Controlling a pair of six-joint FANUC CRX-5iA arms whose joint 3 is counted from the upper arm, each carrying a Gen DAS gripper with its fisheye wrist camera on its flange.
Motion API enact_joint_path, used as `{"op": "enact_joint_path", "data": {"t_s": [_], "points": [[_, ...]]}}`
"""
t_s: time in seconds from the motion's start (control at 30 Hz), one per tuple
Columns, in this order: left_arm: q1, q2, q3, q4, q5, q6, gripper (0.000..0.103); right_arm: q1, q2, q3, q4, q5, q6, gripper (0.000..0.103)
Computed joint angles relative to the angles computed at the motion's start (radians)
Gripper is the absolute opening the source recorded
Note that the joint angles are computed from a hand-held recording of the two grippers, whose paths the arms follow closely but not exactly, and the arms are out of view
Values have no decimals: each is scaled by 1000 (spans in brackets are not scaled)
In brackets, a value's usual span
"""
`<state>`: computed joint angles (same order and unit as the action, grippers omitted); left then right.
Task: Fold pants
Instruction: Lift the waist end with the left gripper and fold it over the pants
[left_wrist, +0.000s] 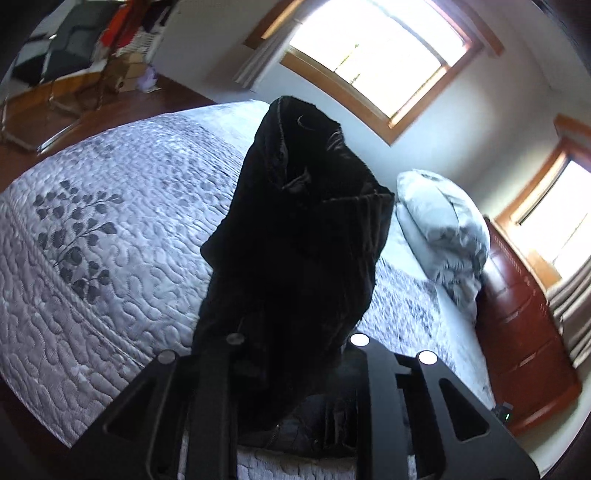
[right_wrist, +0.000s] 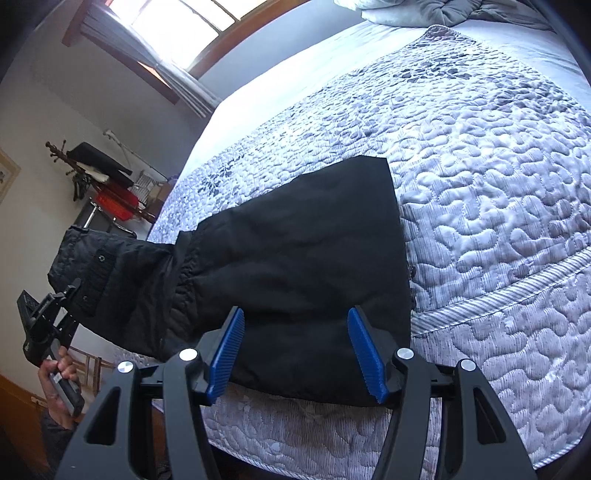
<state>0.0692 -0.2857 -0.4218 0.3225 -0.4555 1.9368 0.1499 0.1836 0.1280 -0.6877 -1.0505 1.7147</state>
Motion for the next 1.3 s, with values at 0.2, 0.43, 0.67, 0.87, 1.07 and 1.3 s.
{"op": "enact_joint_path", "data": {"t_s": [0.2,0.43,0.67,0.87,1.07,1.3], "points": [[-79,60,105,-144,-76,104,21,-25,-15,-16,-27,3,16,60],[-183,150,241,-299,-195,163,24,-68,-38,-40,-61,9,29,60],[-244,231,295,-295,-231,140,24,-98,-51,-55,-87,7,44,60],[-292,301,356,-335,-285,144,24,-114,-56,-57,-111,2,61,60],[-331,373,421,-369,-355,111,28,-101,-51,-54,-120,-7,74,60],[-361,443,460,-384,-393,84,38,-73,-43,-53,-106,-17,78,61]]}}
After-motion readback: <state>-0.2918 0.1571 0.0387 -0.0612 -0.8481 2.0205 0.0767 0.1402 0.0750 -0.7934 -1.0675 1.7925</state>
